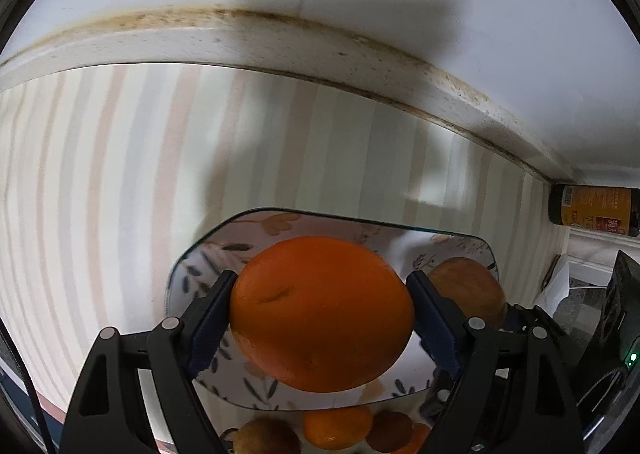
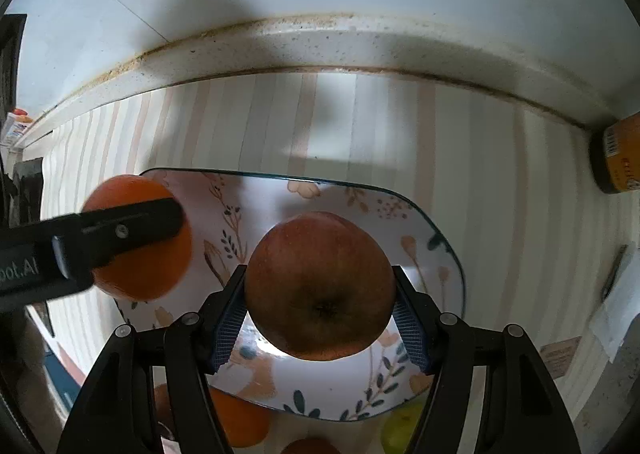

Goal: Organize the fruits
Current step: 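Carry the orange and red apple to the floral plate with both tools, then release the orange and apple onto the plate and lift both tools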

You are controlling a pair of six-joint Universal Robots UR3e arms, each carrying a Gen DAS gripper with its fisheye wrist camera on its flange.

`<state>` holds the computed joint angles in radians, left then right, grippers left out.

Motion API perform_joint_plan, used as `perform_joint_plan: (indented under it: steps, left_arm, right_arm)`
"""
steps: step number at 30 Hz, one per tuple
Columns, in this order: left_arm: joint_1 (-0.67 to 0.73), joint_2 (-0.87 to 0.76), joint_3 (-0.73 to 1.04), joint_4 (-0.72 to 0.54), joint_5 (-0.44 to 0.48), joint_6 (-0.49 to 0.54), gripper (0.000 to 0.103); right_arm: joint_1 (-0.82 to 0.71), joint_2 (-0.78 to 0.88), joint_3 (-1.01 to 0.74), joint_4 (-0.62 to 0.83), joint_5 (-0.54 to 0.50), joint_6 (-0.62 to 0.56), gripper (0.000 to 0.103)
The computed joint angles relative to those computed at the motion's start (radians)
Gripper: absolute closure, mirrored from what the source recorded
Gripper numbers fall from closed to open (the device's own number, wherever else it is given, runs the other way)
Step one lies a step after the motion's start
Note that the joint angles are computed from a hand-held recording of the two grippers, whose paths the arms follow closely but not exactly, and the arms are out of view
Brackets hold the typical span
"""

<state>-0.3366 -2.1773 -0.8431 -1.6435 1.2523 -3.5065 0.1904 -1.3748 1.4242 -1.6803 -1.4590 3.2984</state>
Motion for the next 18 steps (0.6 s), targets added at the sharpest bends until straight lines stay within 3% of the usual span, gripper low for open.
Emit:
perform_joint_plan:
  steps: [4,10,12,18]
  left_arm:
    - [-0.035,-0.093,0.150,-0.080,0.032,0.002,0.019]
    - [-0.081,-0.161,0.267,-0.106,0.082,-0.009,0.018]
    - [-0.082,-0.148,0.250,-0.072,0.090,-0.018,0.009]
    - [-0.101,-0.171,0.380,-0.123,0.175,-0.029,0.008]
  right_arm:
    - [-0.002,0.038,-0.026,0.011,0.000,-0.008,0.033]
    - [0.004,0.087,-0.069,0.022,-0.016,0.024,0.032]
    - [-0.001,0.091,-0.065,0.003,-0.007,0.020,0.006]
    - [0.004,0.079,-0.132,0.070,-0.051,0.021,0.005]
